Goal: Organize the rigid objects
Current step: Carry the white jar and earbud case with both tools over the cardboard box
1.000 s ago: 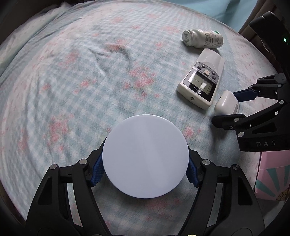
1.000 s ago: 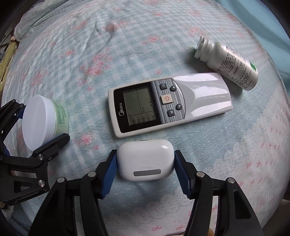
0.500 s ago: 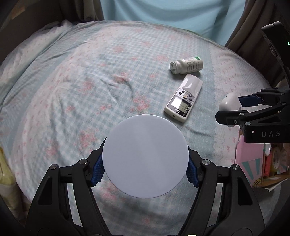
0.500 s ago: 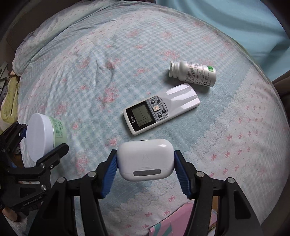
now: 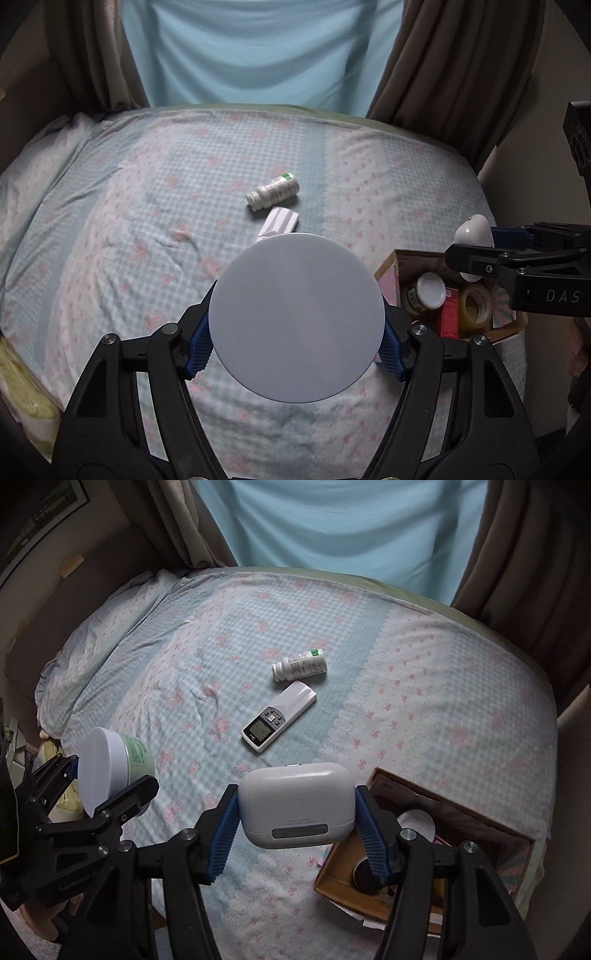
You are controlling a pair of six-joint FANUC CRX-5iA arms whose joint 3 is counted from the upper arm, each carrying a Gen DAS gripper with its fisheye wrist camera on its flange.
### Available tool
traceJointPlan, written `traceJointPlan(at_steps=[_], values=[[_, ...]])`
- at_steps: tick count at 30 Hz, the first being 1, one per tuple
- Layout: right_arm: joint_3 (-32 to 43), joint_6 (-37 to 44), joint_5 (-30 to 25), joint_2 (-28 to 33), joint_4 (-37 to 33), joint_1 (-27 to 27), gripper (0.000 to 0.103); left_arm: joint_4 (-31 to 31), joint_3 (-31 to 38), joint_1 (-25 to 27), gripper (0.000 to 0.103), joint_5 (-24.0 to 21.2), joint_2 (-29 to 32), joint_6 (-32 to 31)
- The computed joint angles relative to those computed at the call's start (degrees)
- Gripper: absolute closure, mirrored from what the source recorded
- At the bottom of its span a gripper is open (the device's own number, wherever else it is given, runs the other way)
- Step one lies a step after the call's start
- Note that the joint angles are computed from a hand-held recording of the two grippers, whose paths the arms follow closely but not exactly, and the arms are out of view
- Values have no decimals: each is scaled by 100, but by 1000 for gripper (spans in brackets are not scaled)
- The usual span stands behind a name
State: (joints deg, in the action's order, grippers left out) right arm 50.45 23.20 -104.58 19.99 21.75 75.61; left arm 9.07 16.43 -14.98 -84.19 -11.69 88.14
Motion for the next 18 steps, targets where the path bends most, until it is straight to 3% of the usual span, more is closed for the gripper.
traceJointPlan(at_steps=[11, 18], values=[[-2457, -2292, -696, -2037, 348, 926, 47, -101, 1147, -1695, 34, -90, 1068, 399], [-3563, -3617, -957, -3042, 197, 1399, 47, -195, 1672, -2421, 34, -249, 1791, 429]])
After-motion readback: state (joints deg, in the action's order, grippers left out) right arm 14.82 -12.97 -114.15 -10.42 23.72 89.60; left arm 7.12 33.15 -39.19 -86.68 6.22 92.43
